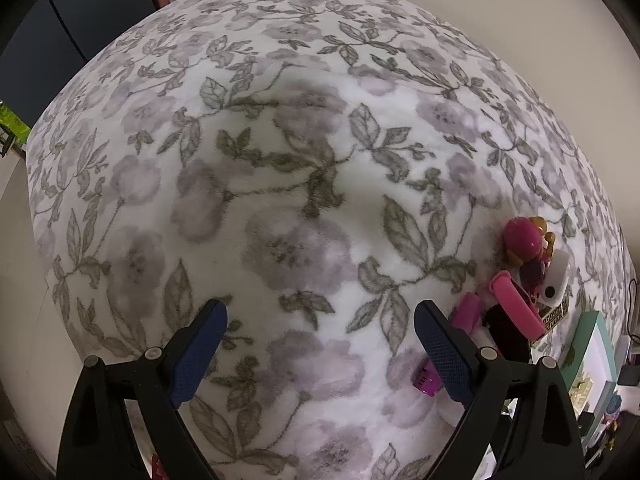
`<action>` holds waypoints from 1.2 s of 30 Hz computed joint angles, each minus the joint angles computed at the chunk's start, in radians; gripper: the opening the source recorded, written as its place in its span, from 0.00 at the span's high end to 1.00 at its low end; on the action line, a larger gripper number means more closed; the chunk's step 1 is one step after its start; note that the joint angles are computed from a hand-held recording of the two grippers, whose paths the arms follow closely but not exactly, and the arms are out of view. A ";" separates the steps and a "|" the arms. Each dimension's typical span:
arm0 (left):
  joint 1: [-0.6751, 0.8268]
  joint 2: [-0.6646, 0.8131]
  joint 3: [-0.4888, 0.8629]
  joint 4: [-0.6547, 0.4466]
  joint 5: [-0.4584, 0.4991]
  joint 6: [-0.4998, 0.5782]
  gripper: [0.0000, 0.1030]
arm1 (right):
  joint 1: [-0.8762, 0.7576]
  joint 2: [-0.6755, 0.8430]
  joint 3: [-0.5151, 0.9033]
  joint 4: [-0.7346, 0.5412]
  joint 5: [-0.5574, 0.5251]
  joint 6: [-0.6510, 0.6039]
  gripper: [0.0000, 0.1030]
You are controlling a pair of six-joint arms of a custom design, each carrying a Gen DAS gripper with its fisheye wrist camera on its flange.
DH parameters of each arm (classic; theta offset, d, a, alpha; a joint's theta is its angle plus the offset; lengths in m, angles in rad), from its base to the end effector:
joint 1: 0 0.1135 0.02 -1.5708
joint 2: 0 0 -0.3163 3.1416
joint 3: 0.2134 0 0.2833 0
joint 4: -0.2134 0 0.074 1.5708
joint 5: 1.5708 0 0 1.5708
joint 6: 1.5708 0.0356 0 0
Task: Organize rigid objects
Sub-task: 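Move both tools back over the remaining items, then grasp the white plug charger with right tool while left tool grasps purple lighter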
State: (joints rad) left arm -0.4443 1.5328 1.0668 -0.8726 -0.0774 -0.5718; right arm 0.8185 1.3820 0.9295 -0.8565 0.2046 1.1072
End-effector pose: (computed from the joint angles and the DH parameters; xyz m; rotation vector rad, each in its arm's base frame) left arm 0.2788 -0.1297 0.2522 -0.1978 2.8938 -0.0664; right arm 0.1857 0.1878 0.2519 0.4437 2.7872 0.1395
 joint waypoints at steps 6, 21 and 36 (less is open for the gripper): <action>0.017 -0.005 -0.004 -0.002 0.016 -0.003 0.08 | -0.009 0.028 -0.007 0.062 -0.041 0.010 0.05; 0.026 0.015 -0.003 -0.003 0.040 0.004 0.08 | -0.038 0.014 -0.072 0.233 -0.151 0.137 0.17; 0.034 0.042 -0.021 -0.001 0.064 0.002 0.08 | -0.006 0.102 0.002 0.251 -0.122 0.072 0.54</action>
